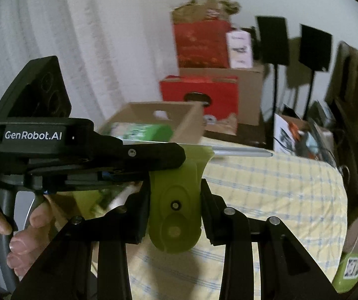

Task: Organize objects
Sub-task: 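Carry the squeegee over the box with both tools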

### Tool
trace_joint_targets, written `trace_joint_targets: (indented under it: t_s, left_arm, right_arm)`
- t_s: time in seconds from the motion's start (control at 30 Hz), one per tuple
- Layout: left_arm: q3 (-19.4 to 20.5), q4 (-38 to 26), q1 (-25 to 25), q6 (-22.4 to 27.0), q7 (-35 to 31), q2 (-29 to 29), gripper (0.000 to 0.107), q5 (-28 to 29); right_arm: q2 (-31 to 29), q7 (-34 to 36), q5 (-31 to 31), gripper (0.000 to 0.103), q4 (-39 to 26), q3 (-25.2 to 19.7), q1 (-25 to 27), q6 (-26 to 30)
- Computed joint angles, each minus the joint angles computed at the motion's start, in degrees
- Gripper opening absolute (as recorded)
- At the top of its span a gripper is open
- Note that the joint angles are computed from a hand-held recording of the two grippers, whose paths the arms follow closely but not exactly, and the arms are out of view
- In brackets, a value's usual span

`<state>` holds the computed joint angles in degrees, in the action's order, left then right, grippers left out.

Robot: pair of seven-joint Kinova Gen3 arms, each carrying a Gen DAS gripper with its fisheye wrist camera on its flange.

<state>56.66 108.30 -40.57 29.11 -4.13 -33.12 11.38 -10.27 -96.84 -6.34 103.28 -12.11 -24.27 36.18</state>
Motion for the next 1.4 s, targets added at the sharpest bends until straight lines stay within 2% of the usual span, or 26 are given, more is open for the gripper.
trace_joint_targets:
  t_s: [0.1,0.23,0.4,0.57,0.73,0.87,1.13,1.33,1.4]
  left_arm:
    - [-4.5,1.8,3.6,2.8,1.1,-4.2,0.022,0.2]
    - [-8.4,4.8,6.4,4.4,3.3,-9.8,0.022,1.0]
    - [-11.4,9.1,8.2,4.5,5.1,-15.1,0.022,2.7]
    - [-13.5,13.7,10.0,3.0,6.0,-18.1,0.022,4.6]
    - [-14.4,17.5,11.7,0.5,5.7,-17.9,0.022,6.0]
    - [-14.0,19.5,12.5,-1.4,6.1,-17.6,0.023,7.1]
    - [-13.0,22.6,12.9,-4.2,7.2,-16.4,0.025,8.3]
    - [-14.1,25.4,14.1,-8.1,7.3,-13.8,0.025,8.7]
    - [-14.4,25.4,14.2,-7.8,7.5,-13.4,0.025,8.3]
  right_arm:
    - [1.2,-1.6,1.3,0.036,-1.4,-2.2,-1.1,-0.3]
    - [3.3,-3.4,4.2,0.036,-3.8,-4.6,-3.3,-0.1]
    - [6.7,-5.8,10.6,0.036,-7.4,-6.8,-6.8,1.8]
    - [9.6,-4.8,11.6,0.036,-9.3,-6.1,-10.0,2.7]
    - [12.3,-4.2,12.6,0.036,-10.3,-5.1,-12.1,3.3]
    - [13.5,-1.2,9.0,0.036,-10.2,-4.0,-11.8,2.8]
    - [15.1,-1.1,9.9,0.035,-9.4,-3.2,-12.5,2.9]
    - [18.3,-0.9,10.3,0.035,-12.2,-2.0,-12.3,5.3]
    - [19.2,-0.6,9.8,0.035,-13.3,-1.6,-12.0,5.8]
